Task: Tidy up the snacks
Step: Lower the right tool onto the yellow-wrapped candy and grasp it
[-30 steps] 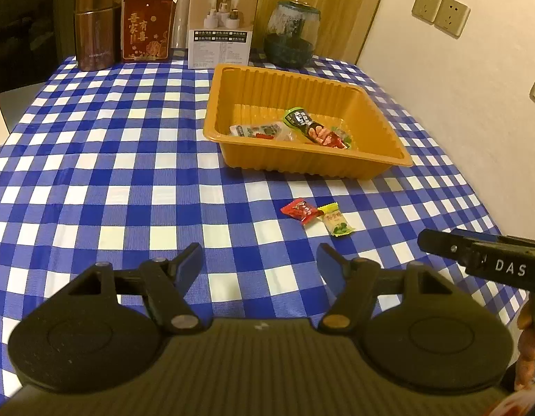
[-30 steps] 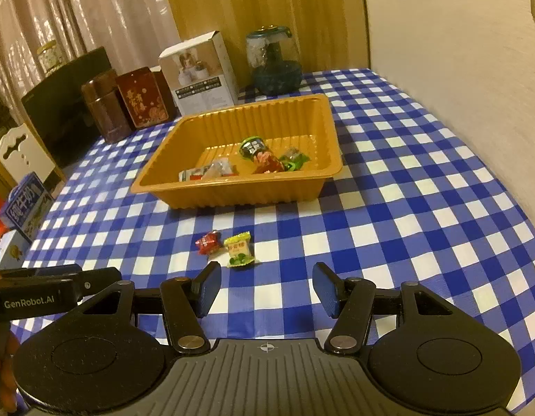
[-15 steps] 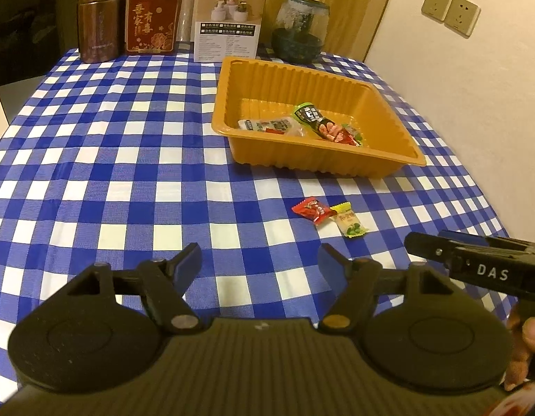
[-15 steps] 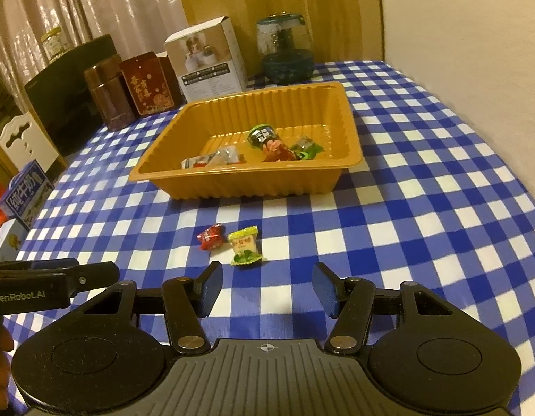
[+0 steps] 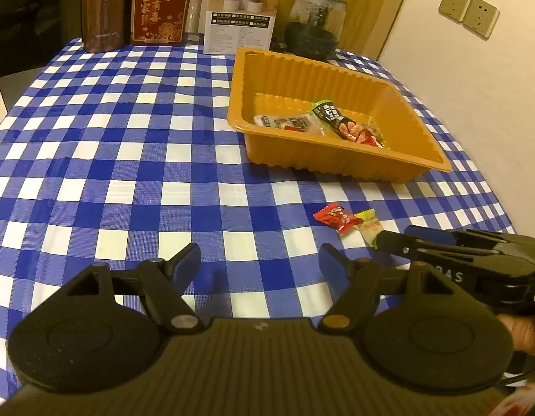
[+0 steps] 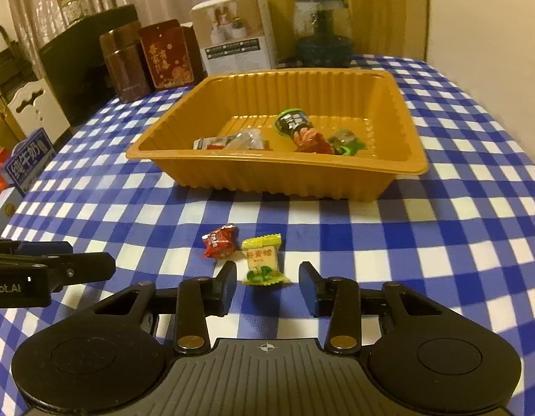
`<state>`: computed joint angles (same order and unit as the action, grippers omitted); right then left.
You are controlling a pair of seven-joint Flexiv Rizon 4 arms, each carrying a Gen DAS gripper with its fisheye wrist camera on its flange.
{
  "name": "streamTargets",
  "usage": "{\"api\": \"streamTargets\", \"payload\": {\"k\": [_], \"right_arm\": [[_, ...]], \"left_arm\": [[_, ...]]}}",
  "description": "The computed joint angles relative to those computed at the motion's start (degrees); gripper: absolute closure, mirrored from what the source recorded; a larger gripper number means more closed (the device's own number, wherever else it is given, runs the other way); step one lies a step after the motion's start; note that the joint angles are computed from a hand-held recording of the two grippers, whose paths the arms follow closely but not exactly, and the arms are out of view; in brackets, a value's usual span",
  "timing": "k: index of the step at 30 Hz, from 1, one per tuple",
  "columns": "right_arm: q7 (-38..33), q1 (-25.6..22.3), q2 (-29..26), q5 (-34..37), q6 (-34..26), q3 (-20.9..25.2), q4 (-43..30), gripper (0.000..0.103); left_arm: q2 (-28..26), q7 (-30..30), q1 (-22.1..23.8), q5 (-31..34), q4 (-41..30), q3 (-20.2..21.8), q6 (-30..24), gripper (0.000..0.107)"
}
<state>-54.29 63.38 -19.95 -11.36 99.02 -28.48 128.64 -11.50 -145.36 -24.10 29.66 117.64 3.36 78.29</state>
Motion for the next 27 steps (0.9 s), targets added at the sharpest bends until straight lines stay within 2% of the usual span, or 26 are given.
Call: {"api": "streamTargets", "payload": {"k": [8,10,14,20,25,27], "right_arm": [[-1.0,-5.3,-3.3,-1.6,-1.5,4.9,-3.8,0.070],[-0.8,-4.3,-3.7,-2.3,-1.2,3.6,-3.8,0.071],[-1.0,-1.9,-4.3,-3.0,-1.3,0.8,-3.8,0.080],[-0.1,1.2,-3.3,-2.7,-1.7,-2.7,-2.3,0.081],[3.7,5.4,-0.8,-1.1,-2.0,-8.6,0.6,0.081],[5.0,7.1,0.2,-0.7,-1.9,-10.9,1.8,0.081]], "left_arm": [[-1.6,0.6,-0.1,-1.0,-0.2,0.6,1.5,0.034],[-1.7,0.7,-0.3,-1.3,-0.1,0.8,1.7,0.034],[-2.6,1.1,-0.8,-1.9,-0.8,1.2,2.1,0.034],[-4.1,3.6,-1.0,-5.5,-1.0,0.9,4.7,0.035],[-6.4,7.1,-2.0,-9.7,-2.8,0.7,5.7,0.049],[-7.8,8.5,-2.6,-11.4,-3.9,0.6,6.4,0.050]]}}
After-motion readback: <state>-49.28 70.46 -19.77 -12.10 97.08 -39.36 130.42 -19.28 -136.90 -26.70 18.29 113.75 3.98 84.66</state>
